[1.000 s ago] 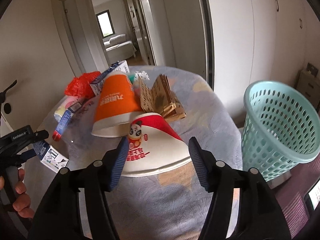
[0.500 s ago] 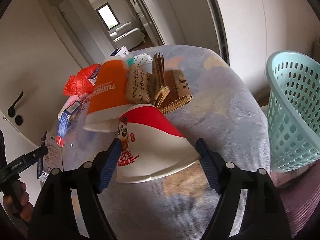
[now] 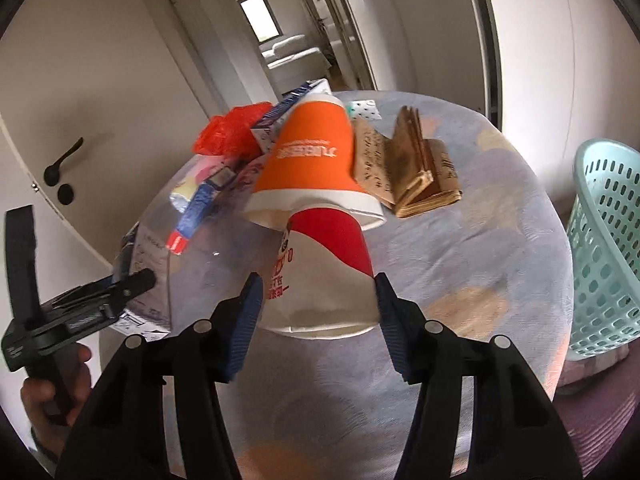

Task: Collect trash
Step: 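Grasp the white milk carton with the left tool while the right tool grasps the red-and-white paper cone, then carry both items to the teal basket and open both tools to drop them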

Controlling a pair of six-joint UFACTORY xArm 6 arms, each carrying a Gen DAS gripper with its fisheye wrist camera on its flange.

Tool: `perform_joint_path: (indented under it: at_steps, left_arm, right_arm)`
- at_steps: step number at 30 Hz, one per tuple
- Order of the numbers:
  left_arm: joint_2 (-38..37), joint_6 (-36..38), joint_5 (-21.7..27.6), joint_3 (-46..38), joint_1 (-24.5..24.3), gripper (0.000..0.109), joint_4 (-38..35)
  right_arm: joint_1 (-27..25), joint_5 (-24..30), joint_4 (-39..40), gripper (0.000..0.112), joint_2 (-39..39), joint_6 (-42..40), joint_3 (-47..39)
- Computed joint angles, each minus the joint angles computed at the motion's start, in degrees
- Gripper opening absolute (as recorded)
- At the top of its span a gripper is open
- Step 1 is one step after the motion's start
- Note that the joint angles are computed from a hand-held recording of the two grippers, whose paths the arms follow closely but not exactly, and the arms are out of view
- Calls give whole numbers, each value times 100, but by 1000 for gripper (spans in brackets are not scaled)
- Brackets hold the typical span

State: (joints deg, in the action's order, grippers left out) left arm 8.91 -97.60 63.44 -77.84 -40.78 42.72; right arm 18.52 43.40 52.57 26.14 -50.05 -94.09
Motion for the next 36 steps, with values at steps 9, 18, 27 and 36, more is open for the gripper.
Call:
perform_joint_path:
  at_steps: [9, 18, 27, 36]
  left_arm:
    - [-417, -366, -38, 491, -73, 45, 184]
    - [-463, -546, -241, 653, -78, 45, 398]
    - [-668, -827, -465, 916, -101, 35, 534]
    - [-760, -1097, -440, 652, -377, 34, 1113]
  right_arm:
    - [180, -67, 248, 53, -160, -77, 23]
    - [545, -436, 148, 53, -135, 101, 154]
    - [573, -694, -221, 26, -215, 534, 412]
    - [439, -1113, 409, 24, -804, -302, 833]
